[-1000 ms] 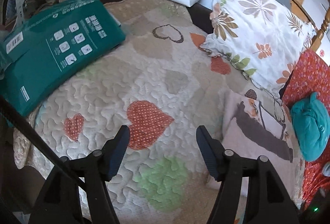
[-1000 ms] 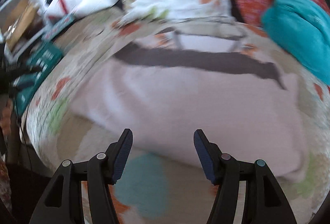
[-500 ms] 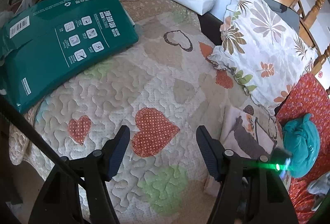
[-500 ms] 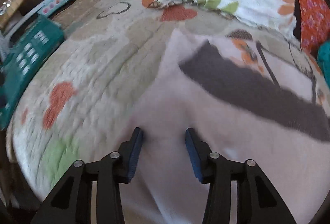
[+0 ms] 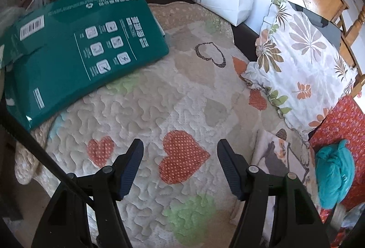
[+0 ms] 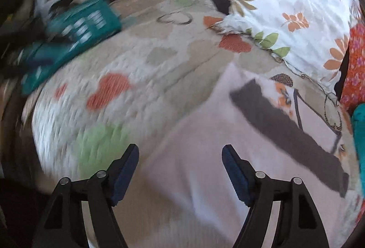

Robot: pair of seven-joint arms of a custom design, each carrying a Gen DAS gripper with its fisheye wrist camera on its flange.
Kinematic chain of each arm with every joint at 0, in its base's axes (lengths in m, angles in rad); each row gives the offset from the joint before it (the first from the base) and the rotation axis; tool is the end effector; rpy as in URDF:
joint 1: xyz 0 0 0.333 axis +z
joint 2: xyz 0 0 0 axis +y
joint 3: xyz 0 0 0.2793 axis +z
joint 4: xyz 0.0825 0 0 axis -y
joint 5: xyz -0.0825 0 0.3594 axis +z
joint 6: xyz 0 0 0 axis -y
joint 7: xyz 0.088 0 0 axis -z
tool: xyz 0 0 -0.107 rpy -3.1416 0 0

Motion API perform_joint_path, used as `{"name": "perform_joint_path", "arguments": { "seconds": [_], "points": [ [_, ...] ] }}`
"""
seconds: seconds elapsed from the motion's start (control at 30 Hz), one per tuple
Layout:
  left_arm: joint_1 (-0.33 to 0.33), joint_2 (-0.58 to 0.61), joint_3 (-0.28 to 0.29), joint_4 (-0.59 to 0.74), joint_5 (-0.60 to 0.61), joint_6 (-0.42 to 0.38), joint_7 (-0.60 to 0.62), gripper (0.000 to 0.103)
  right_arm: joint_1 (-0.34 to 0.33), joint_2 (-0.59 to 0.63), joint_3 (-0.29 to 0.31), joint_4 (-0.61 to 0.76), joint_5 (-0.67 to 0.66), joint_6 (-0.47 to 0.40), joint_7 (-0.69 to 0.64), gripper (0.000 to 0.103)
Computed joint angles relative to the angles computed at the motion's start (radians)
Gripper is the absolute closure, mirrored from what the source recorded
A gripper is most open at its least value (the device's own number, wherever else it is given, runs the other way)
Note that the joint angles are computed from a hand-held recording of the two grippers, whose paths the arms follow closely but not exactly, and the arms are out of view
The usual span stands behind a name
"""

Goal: Fold small clothes

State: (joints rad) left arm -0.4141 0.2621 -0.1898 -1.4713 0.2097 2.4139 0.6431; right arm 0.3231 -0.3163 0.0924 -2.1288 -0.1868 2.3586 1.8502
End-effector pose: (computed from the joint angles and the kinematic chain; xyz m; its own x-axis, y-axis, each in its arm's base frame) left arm 0.5487 -0.3574 0.5795 0.1050 -0.9085 0.4044 -0.8065 -0.3157 -0.4999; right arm 0.4487 0.2003 0.5720 0.2152 -0.9746 0.0618 -0.8138 -0.2139 -0.5403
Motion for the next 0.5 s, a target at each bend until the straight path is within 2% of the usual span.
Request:
{"name": "perform_joint_path", "arguments": {
  "seconds": [0.1,0.17,0.23,0.33,0.43,0.47,0.5],
  "points": [
    [-0.006,0.005,-0.004,0.006,-0.002,-0.006,-0.004,0.037,0.017,-0.078,0.049,-0.098,-0.076,-0.009,-0.008,0.033],
    [-0.012,0.006,-0.004,0.007,0.002,-0.009,-0.009,0.037,-0.014,-0.072,0.128,-0.108,-0.238,-0.07,0.076,0.054],
    [-0.016,0.007,-0.004,0.008,0.008,-0.014,-0.01,0.037,-0.036,-0.028,0.177,-0.092,-0.39,-0.136,0.167,0.063],
    [-0.015,0.007,-0.004,0.007,0.005,-0.018,-0.003,0.037,-0.028,0.038,0.19,-0.054,-0.513,-0.171,0.241,0.063],
    [-0.012,0.007,-0.003,0.005,-0.001,-0.017,-0.006,0.037,-0.012,0.146,0.208,0.043,-0.656,-0.244,0.301,0.063],
    [-0.012,0.009,-0.002,0.006,-0.002,-0.019,-0.009,0.037,-0.003,0.181,0.205,0.076,-0.688,-0.265,0.313,0.065],
    [-0.011,0.012,-0.003,0.009,-0.006,-0.024,-0.009,0.037,0.007,0.204,0.195,0.1,-0.697,-0.274,0.318,0.072]
  ]
}}
